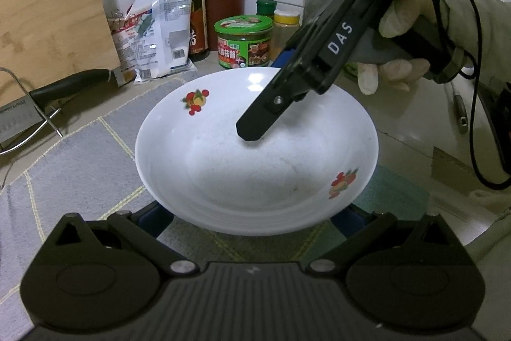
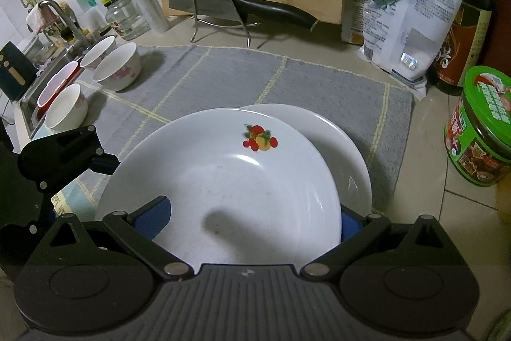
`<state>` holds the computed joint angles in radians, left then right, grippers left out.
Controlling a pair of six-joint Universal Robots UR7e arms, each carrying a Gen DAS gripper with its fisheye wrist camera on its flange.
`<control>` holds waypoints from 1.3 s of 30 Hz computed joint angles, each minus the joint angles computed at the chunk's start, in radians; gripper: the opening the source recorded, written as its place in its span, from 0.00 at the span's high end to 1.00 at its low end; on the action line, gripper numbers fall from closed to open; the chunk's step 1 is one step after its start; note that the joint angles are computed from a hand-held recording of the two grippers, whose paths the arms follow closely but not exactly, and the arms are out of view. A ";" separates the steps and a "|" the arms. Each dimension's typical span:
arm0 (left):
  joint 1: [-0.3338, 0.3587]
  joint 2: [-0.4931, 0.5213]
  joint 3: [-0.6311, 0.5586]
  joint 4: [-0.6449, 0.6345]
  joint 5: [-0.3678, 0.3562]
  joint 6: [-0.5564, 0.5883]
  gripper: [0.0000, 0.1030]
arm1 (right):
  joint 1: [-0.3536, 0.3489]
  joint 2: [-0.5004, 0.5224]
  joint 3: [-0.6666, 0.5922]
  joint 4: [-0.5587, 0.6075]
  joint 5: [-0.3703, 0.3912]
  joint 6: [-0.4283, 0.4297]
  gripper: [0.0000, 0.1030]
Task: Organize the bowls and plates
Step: 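Lower the fruit-print plate onto the stack and open the right tool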
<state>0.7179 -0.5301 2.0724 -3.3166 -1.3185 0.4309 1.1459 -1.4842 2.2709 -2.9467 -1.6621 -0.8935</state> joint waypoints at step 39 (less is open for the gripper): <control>0.034 0.007 -0.046 0.066 -0.020 0.017 0.01 | 0.050 0.094 -0.031 -0.099 -0.159 0.093 0.00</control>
